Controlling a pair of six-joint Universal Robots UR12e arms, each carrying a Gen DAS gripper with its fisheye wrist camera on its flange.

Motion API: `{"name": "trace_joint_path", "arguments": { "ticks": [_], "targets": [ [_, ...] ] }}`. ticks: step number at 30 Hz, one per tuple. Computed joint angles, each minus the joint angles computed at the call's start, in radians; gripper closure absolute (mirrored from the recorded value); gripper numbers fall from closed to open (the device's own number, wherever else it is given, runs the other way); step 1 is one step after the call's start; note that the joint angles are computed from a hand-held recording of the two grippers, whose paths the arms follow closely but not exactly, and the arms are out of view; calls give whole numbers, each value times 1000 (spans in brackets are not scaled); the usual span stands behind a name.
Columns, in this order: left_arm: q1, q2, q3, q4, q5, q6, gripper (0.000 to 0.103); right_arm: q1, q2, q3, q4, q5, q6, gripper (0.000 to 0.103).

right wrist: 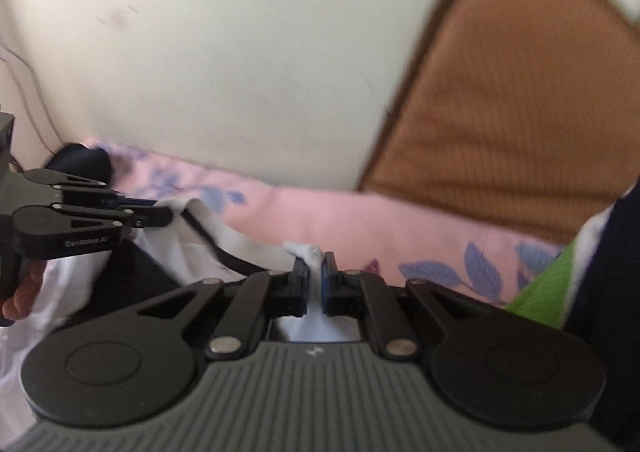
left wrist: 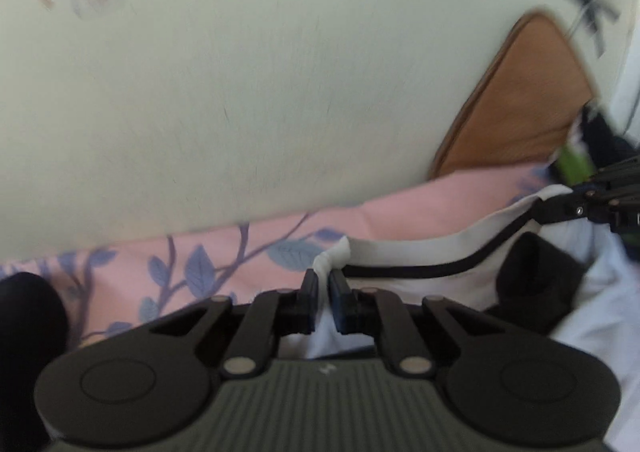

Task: Fold small clothes

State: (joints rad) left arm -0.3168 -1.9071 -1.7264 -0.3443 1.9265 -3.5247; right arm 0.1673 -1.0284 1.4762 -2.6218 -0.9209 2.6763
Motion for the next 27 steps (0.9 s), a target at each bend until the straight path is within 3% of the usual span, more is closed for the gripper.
{"name": "trace_joint_path", "arguments": {
  "ticks": [5,8,12,15,17,18,19,20,21,24,27],
  "targets": [
    [-84,106,-125,183,49,9,96,-40,-135,158,-92,114,-102,94],
    [-160,165,-203,242,106,14,95,-72,-235,273,-87,165,-217,94],
    [-273,223,-297,278,158,-31,95,-120,-366,431,-47,183,-356,94],
    [-342,241,-341,246,169,-111,91,-153,-431,527,-14,169,-410,94],
    [-372,239,-349,157,165,-190,73,-159,-444,566,19,143,-396,92],
    [-383,239,-351,112,163,-226,70,-160,-446,582,33,126,-399,87],
    [-390,239,-356,85,159,-254,69,-166,-448,598,23,120,-383,73],
    [-397,246,-363,73,152,-274,68,-178,-457,610,21,125,-349,66],
    [-403,257,-374,80,150,-282,67,-193,-461,616,35,150,-318,61],
    [-421,292,-405,154,210,-277,55,-258,-499,625,86,257,-292,61],
    [-434,325,-425,218,314,-276,52,-316,-544,666,-66,323,-204,61]
  ]
}}
